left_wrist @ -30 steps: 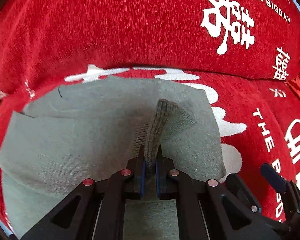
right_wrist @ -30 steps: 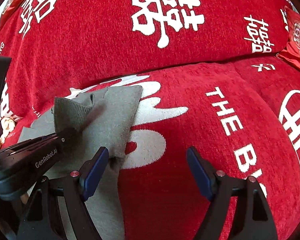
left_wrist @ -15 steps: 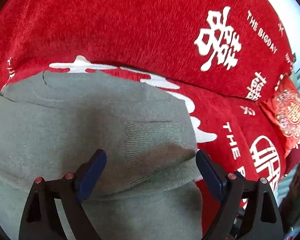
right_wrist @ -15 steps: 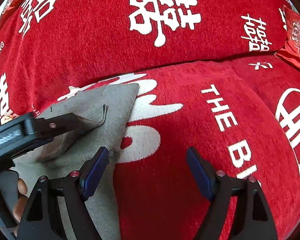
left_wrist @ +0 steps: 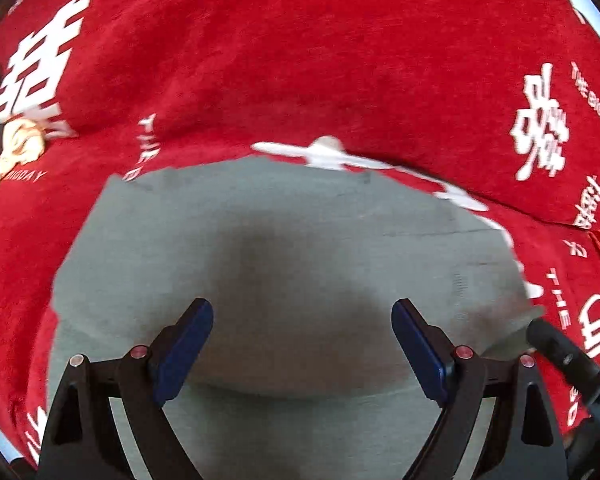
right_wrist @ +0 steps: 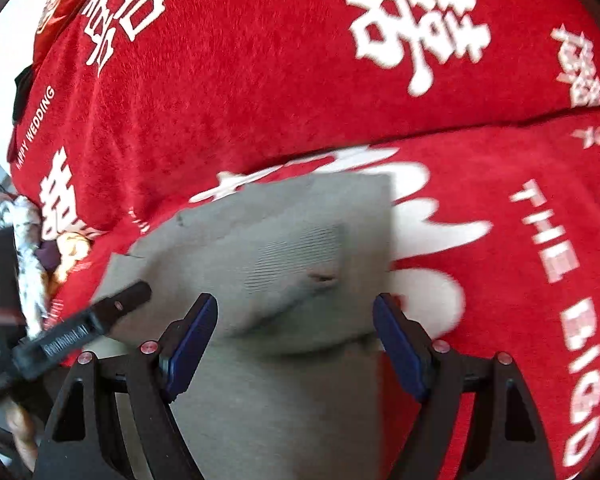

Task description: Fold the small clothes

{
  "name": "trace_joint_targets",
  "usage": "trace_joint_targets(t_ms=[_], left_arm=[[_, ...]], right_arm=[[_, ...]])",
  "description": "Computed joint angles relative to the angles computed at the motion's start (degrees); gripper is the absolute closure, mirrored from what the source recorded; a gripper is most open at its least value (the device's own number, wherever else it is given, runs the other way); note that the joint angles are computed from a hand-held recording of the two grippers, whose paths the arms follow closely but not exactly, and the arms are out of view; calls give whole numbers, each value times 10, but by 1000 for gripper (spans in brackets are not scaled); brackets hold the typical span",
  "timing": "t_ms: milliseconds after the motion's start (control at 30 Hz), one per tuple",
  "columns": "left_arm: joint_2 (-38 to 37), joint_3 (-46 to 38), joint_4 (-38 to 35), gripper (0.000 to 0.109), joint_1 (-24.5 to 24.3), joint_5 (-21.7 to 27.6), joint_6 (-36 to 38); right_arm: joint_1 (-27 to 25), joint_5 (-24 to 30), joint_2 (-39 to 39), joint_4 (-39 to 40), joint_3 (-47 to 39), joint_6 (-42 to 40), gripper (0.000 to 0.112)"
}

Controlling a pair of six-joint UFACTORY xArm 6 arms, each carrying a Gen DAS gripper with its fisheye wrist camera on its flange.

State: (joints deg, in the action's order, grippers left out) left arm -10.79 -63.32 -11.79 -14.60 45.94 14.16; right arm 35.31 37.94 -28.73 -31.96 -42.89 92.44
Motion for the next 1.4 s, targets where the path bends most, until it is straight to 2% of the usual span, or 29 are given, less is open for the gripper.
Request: trace_joint_targets(t_ms=[133, 167, 200, 233, 267, 300, 367, 433, 467, 567, 633, 667, 733, 800, 867, 933, 967, 1000, 1067, 1167, 1200, 1233, 1300, 1367, 1400], left_arm=[[13, 0, -2, 17, 21, 4, 14], [19, -2, -3, 17, 24, 8, 15], [23, -3, -2, 17, 26, 12, 15], [25, -4, -5, 17, 29, 14, 21], [23, -1, -11, 17, 31, 10, 27], [19, 2, -17, 17, 34, 7, 33], [13, 6, -32, 17, 40, 1, 43], [17, 5, -29, 17, 44, -1, 43], [23, 2, -23, 17, 44, 3, 40], [21, 12, -14, 17, 43, -8, 51], [15, 13, -16, 17, 45, -4, 60], [12, 14, -19, 17, 47, -3, 62], [3, 14, -18, 17, 53, -3, 62], [-4, 18, -12, 17, 55, -10, 66], [-11, 27, 1, 17, 55, -30, 73], [-12, 29, 1, 17, 57, -31, 84], [-11, 28, 2, 17, 58, -28, 85], [-8, 28, 1, 17, 60, -25, 86], [0, 25, -4, 17, 65, -14, 95], [-3, 38, -10, 17, 68, -20, 116], [-10, 46, -15, 17, 70, -26, 128], [-15, 50, -15, 17, 71, -24, 132], [-28, 55, -23, 17, 80, 1, 141], [-49, 73, -21, 17, 88, 27, 156], [-67, 94, -18, 17, 90, 20, 167]], right_arm=[[-20, -68, 31, 10, 1, 12, 32], [-27, -75, 41, 18, -1, 8, 42], [-38, -92, 53, 44, 1, -8, 72], [-45, -109, 57, 70, 6, -30, 93], [-49, -126, 65, 96, 11, -48, 104], [-49, -119, 65, 97, 10, -47, 104], [-41, -95, 54, 34, 3, -4, 104], [-25, -43, 43, -19, -10, 36, 104], [-24, -29, 40, -20, -11, 42, 104], [-38, -54, 42, 42, 5, 1, 103], [-34, -40, 47, 70, 1, -24, 100], [-31, -34, 42, 66, 1, -21, 96], [-18, 0, 30, 45, -6, -3, 81], [8, 67, 18, 5, -22, 35, 58], [44, 167, 25, -38, -64, 68, 46], [79, 240, 47, -80, -113, 66, 43], [90, 260, 60, -89, -134, 55, 42], [95, 266, 80, -89, -159, 37, 40], [87, 236, 108, -65, -182, 2, 39], [63, 166, 172, 30, -210, -88, 39], [59, 159, 184, 53, -213, -105, 40], [61, 168, 202, 69, -223, -115, 40], [83, 214, 217, 42, -248, -114, 37], [94, 215, 212, 54, -246, -119, 37], [104, 214, 204, 60, -239, -119, 37]])
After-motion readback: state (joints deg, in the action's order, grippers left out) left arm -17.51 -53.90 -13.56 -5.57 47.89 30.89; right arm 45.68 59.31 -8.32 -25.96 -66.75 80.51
